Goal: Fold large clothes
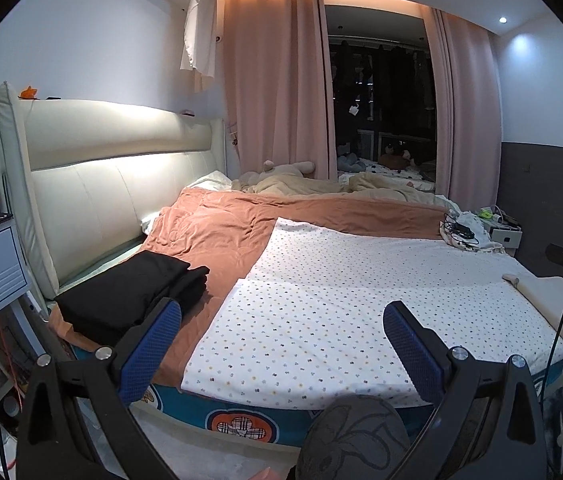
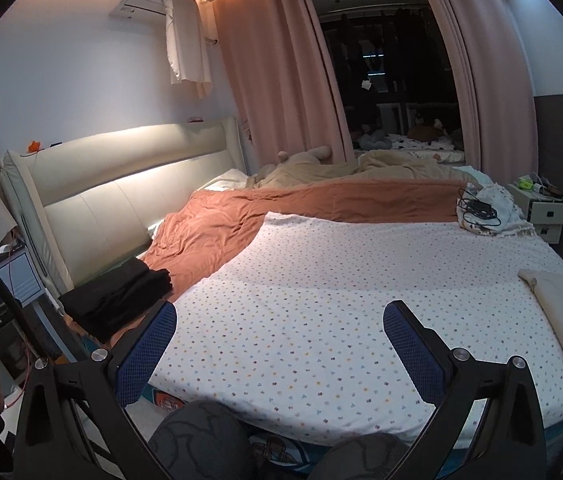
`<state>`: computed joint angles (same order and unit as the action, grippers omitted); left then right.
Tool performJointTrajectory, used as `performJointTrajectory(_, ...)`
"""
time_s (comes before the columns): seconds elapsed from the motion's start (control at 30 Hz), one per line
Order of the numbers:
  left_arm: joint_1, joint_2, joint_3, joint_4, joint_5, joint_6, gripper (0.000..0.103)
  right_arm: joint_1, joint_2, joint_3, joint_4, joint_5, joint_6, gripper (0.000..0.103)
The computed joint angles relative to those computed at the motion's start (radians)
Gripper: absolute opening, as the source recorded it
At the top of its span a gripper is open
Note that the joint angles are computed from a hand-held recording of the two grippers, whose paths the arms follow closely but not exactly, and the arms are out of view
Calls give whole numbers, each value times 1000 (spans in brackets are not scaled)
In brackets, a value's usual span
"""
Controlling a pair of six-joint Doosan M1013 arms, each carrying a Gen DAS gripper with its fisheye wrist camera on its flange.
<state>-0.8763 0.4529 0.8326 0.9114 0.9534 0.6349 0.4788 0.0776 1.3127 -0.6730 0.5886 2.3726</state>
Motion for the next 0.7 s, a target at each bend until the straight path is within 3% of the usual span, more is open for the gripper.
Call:
performJointTrajectory(0.4,-25,-45,106,50,-43,-110,103,51,-39,104,-231,30,225,103)
performJointTrajectory(0.7,-27,-54,144,23,-65,-127,103,76,-32,125,-255,51,244,103)
